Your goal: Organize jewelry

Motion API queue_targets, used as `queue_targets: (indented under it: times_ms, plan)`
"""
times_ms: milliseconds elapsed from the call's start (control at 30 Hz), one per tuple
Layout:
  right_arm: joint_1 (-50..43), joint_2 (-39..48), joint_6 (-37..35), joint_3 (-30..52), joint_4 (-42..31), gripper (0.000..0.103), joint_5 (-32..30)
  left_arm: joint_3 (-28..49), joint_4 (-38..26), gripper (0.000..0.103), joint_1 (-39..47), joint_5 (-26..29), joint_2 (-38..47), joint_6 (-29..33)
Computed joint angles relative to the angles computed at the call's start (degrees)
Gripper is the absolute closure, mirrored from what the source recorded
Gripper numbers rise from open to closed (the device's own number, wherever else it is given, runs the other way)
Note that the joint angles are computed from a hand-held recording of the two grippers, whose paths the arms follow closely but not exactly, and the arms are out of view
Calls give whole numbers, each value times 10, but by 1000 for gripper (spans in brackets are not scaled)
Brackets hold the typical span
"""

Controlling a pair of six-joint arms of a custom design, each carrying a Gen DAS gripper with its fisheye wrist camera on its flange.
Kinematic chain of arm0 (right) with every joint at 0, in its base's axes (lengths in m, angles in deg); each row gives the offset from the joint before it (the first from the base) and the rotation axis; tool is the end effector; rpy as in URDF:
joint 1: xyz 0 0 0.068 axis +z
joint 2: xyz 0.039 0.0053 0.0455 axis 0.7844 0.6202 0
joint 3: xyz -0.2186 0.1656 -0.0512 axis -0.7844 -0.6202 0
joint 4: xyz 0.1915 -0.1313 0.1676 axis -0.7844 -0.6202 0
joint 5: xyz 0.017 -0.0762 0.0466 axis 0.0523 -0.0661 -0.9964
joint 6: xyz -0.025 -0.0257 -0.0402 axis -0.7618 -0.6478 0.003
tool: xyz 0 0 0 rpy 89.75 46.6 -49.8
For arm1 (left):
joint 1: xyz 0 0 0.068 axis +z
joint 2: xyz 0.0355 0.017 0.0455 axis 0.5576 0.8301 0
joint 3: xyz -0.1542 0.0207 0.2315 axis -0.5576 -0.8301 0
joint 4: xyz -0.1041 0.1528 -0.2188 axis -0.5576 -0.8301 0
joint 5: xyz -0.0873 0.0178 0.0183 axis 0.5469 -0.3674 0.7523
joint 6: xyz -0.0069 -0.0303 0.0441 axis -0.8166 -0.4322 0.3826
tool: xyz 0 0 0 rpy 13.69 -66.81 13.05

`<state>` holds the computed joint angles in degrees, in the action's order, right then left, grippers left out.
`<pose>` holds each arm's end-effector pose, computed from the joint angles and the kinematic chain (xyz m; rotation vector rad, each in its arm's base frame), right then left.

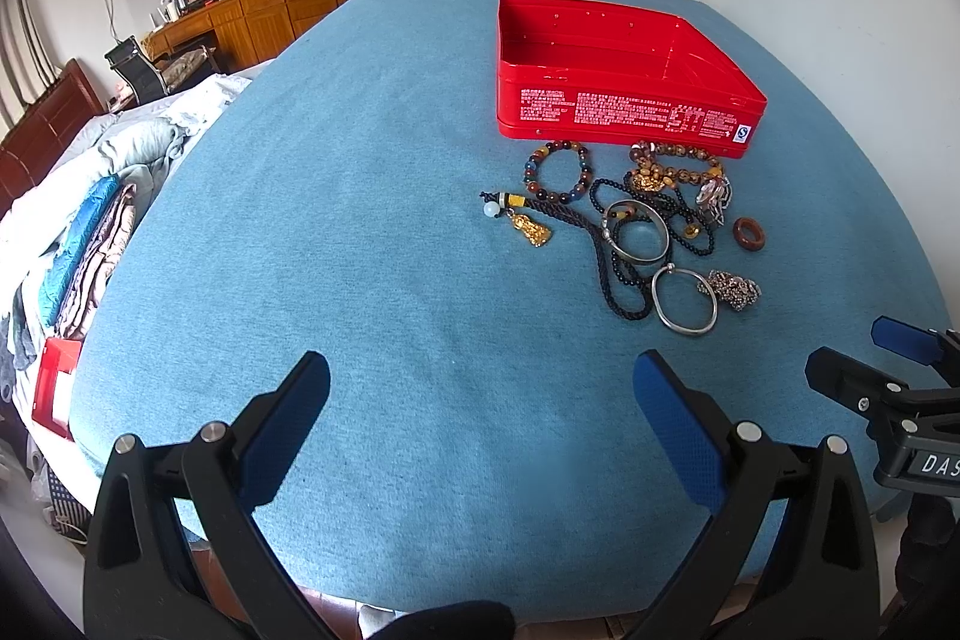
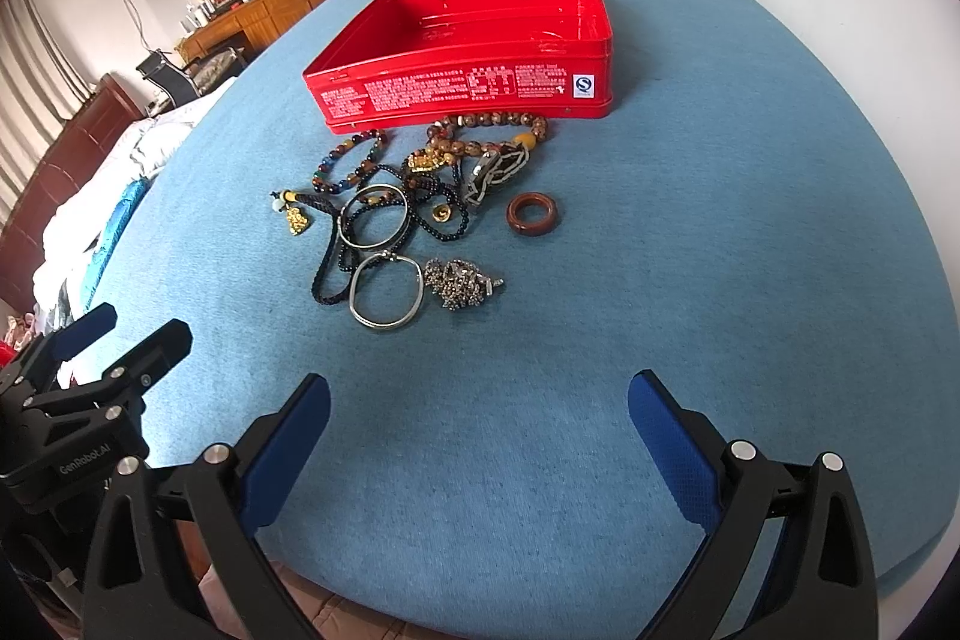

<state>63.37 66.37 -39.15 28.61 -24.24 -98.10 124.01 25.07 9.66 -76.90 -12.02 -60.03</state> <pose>0.1983 0.0474 0.2413 -0.3422 2.5504 0.3009 0.1551 -0.0550 0.2564 -0.2652 2.4918 0.1342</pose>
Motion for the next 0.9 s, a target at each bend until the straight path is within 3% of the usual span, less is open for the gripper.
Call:
queue_targets:
  times_ms: [133, 333, 533, 600, 667, 833, 900]
  plan:
    - [-9, 19, -6, 12, 3, 4, -10, -13, 16, 3, 23, 27, -7, 15]
    - [-41, 84, -30, 65, 1, 4, -34, -1, 66, 3, 142, 113, 20, 87]
    - [-82, 216, -44, 154, -16, 4, -97, 52, 87, 3, 245, 216, 133, 145]
    - [-95, 264, -50, 187, -30, 4, -129, 73, 87, 8, 263, 235, 177, 158]
    - [-94, 290, -54, 206, -33, 8, -132, 95, 81, 32, 269, 247, 222, 162]
    - [-83, 342, -69, 243, -39, 26, -125, 136, 75, 40, 261, 279, 303, 167]
    - [-77, 356, -71, 253, -38, 28, -119, 146, 77, 41, 252, 278, 320, 165]
